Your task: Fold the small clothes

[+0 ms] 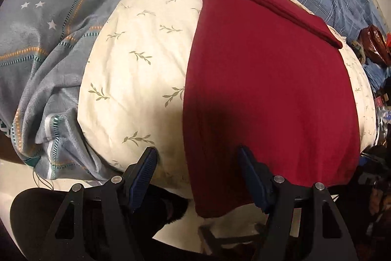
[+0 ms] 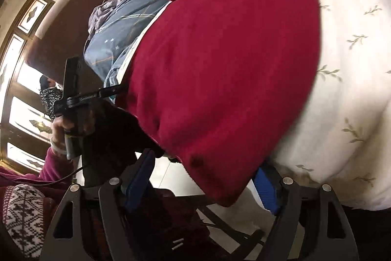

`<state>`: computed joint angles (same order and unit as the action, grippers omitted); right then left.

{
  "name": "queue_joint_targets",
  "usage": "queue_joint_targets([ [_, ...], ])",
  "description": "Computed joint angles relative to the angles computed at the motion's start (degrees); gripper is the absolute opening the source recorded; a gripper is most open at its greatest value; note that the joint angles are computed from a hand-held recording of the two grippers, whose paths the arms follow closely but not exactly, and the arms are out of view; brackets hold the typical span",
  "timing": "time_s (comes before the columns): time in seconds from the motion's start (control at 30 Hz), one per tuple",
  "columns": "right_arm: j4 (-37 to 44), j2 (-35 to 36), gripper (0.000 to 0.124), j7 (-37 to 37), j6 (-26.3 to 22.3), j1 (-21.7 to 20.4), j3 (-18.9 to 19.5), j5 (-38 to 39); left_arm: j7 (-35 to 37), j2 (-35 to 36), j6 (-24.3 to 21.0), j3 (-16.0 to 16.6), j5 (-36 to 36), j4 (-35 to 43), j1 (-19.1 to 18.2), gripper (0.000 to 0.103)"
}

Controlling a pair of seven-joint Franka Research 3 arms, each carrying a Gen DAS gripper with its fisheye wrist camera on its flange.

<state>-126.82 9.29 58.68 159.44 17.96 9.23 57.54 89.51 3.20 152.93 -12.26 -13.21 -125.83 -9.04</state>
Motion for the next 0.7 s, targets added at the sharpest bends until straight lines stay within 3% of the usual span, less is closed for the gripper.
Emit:
queue_joint_targets([
  [0.2, 0.64, 0.54, 0.076, -0.58, -1.04, -0.25, 0.31, 1.26, 2.96, 0.01, -0.08, -0.29, -3.53, 0.15, 0.22, 0.067],
  [0.37, 0.15, 0.52, 0.060, 2.29, 0.09, 0.14, -0.30, -0.96, 3.40, 0.47, -0.23, -0.40, -4.90, 0.64, 0.39, 0.067],
  [0.47, -0.20, -0.96, 0.058, -0.56, 0.70, 0.05, 0.42, 0.45, 6.18, -0.23, -0.88, -0.64, -8.73, 0.52, 0.50, 0.066],
  [0.53, -0.13, -1.22, 0.058, -2.90, 0.95, 0.08, 0.42, 1.69, 5.47, 0.24, -1.49, -0.42, -7.36, 1.06, 0.19, 0.066],
  [0.7, 0.86, 1.38, 0.061, 4.11, 1.34, 1.11, -0.60, -4.62, 2.29, 1.29, -1.26, -0.44, -1.99, 1.74, -0.25, 0.066],
])
